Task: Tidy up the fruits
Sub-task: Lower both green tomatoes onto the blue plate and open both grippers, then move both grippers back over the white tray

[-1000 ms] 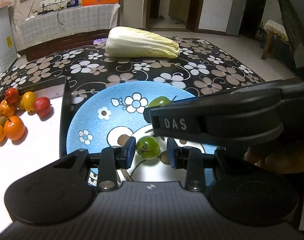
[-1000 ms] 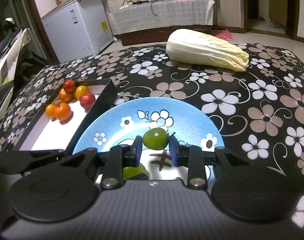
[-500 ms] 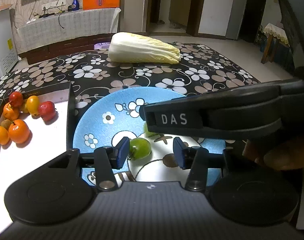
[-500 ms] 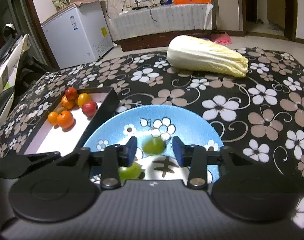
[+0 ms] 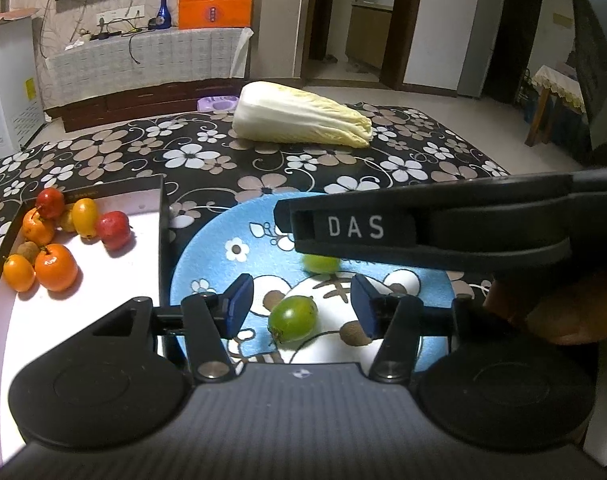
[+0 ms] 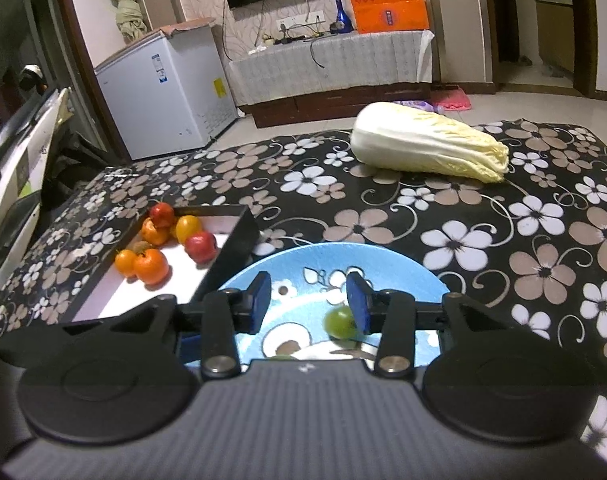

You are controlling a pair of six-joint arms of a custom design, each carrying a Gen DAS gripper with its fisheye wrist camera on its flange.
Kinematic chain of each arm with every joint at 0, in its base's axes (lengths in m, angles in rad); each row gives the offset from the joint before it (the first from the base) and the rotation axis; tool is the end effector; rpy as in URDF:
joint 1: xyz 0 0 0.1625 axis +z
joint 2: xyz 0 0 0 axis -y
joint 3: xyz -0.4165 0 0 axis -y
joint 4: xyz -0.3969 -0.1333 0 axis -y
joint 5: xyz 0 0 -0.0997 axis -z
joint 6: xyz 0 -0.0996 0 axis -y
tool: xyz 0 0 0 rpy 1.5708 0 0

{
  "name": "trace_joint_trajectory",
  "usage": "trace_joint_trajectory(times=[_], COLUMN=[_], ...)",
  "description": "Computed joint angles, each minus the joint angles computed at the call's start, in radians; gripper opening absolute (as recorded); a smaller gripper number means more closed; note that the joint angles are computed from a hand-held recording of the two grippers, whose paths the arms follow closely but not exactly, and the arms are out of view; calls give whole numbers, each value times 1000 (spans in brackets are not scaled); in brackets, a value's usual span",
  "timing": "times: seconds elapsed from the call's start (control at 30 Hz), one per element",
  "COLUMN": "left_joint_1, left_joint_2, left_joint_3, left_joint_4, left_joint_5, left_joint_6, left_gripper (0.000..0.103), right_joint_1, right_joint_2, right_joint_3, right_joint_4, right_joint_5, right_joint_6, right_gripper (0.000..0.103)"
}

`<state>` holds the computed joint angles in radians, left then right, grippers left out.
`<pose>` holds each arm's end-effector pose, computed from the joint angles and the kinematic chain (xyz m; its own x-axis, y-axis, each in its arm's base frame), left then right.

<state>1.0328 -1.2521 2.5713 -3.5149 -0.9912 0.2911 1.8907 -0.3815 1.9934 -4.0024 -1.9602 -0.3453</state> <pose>-0.0226 -0.4045 0.1644 -0.7263 0.3470 -0.5934 0.6514 0.6231 -0.4329 0.2497 -0.4500 -0.0690 -0.8358 -0.2452 0.4912 -0.5287 0.6003 -0.6001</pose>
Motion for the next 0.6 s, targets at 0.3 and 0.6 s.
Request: trace_joint_trajectory(times=[0.3, 0.6], left_joint_1=[15, 34], left_joint_2=[-29, -67], left_joint_3=[-3, -5], left_joint_4=[7, 8], left_joint_5=[14, 43], left_joint_6=[-9, -13], left_gripper=[60, 62], right_joint_1=[19, 37], right_joint_2=[14, 33], right_joint_3=[-24, -57], right_joint_4=[18, 34], right_joint_5=[23, 43], right_joint_6=[-6, -5], right_gripper=[45, 45])
